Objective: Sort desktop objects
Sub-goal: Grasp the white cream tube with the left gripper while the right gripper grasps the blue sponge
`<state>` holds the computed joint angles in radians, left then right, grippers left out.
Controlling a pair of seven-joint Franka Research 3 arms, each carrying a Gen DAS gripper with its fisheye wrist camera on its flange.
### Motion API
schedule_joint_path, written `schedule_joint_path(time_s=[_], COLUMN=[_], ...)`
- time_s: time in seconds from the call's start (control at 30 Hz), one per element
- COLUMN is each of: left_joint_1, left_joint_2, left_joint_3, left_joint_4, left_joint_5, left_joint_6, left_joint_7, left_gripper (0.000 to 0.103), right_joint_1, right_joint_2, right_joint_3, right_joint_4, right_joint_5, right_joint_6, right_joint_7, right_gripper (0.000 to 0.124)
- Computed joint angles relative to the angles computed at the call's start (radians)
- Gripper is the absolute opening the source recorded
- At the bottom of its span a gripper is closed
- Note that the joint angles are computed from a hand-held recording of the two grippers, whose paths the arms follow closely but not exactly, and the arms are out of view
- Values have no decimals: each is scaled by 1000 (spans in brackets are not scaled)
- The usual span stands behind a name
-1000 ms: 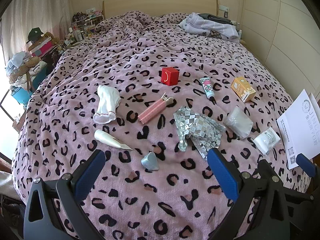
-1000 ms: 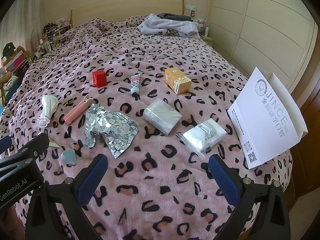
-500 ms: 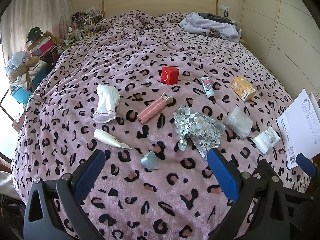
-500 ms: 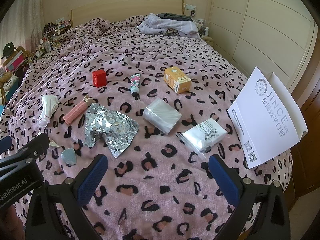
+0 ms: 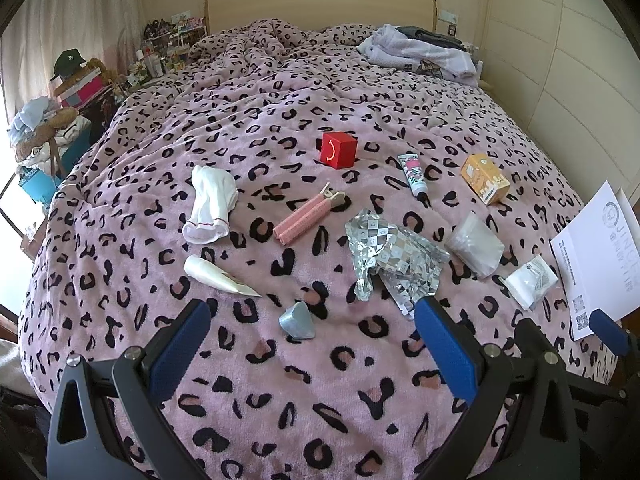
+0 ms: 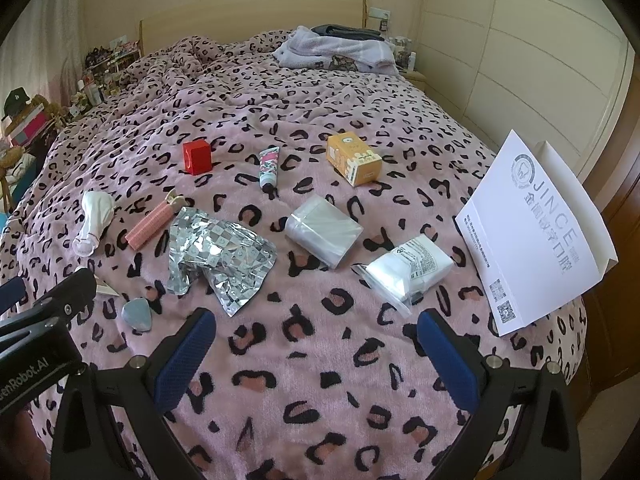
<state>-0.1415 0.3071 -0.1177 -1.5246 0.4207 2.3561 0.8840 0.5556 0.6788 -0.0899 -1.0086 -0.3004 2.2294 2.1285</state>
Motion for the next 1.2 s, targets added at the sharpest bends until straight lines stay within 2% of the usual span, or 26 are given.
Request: schedule_joint_path(time_s=[0.17,0.3,0.47,0.57,0.77,0.87,0.97,1.13,1.2], left_joint_1=[11,17,45,77,130,149,155,161,159], left_joint_2=[-1,-9,-56,-92,-108,-89,-49,62,127], left_joint_3=[-2,1,15,25,31,33,36,31,36], left_joint_4=[-7,-26,-128,-220,-294,-279,-225,-71,25], left_joint_5=[-26,-26,-14,-36,-85,-111,-116,-152,-163], left_joint_6=[3,13,66,102,107,108,93,40,-10], left_joint_7=[11,12,6,-19,-14,-3,8,47,48], left_gripper=[102,102,103,103,101,100,100,101,101], right_joint_1=[-4,0,-10,-50,-51,-53,-63,-71,-70], right_joint_2=[-5,-25,-59,-62,-62,-62,-76,-93,-78], right_joint_3=[-1,-14,-19,22,28,36,45,58,71], right_joint_4=[-13,-59,-149,-192,-245,-253,-283,-324,-308], right_joint_5=[5,-11,-21,50,74,87,126,169,190], right_joint_6=[10,51,113,130,172,185,238,331,350], right_joint_7=[13,63,140,120,94,62,57,18,-13], right_gripper=[103,103,103,103,103,103,103,103,103])
